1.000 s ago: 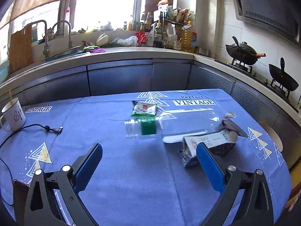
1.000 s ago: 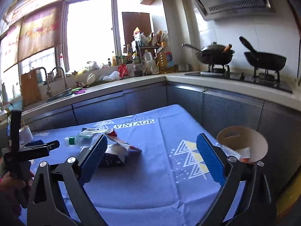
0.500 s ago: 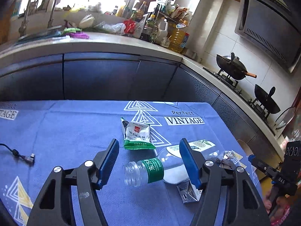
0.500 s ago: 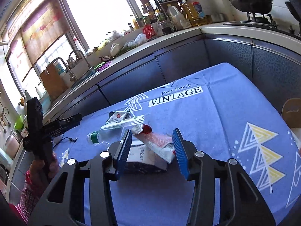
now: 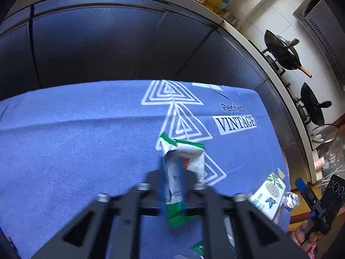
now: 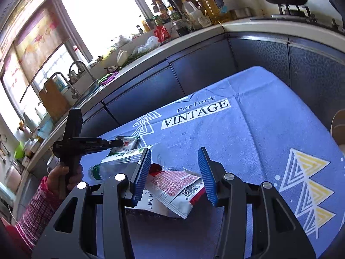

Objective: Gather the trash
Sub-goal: 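Carry the snack packet with the left tool over the beige bin and release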

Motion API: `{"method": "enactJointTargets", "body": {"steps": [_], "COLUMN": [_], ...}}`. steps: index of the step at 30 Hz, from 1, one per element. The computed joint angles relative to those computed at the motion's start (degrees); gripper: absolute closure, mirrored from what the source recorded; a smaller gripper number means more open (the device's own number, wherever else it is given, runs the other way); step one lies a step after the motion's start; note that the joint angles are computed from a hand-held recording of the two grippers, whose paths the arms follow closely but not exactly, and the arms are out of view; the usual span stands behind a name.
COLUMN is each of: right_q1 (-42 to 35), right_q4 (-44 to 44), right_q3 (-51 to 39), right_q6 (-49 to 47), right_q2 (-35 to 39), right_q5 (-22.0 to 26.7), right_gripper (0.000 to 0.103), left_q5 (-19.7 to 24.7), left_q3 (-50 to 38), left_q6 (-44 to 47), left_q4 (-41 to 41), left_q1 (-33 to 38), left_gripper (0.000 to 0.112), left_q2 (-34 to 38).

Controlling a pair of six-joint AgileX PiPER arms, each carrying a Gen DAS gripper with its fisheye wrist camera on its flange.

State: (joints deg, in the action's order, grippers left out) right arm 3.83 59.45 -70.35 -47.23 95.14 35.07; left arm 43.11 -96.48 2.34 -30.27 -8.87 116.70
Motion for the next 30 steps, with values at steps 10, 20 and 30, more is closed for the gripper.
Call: {"method": "enactJointTargets", "body": {"steps": [10,20,30], "right_q1": [5.0,-16.0,-41.8], "right_q4": [-7.1,10.3,13.1], "right_q3": [4.4,14.4,20.8], "right_q6": [-5.5,-14.1,-23.0], "right_q2": [-1.1,-12.3,-15.1], "right_q5": [-3.0,14.6,30.8], "right_gripper": [0.096,0.102,0.102], "left_q5": [-11.7,-18.6,-12.8], "left_q3": [18.9,29.9,5.0], "left_q6": [4.1,-4.5,-18.9], "left_q4": [-6.2,-0.7,14.6], "left_q1": [2.0,-12.9,-34.0], "left_gripper": [0.112,0.112,0.112], "left_q2": [-19.5,-35.5,-12.6]}}
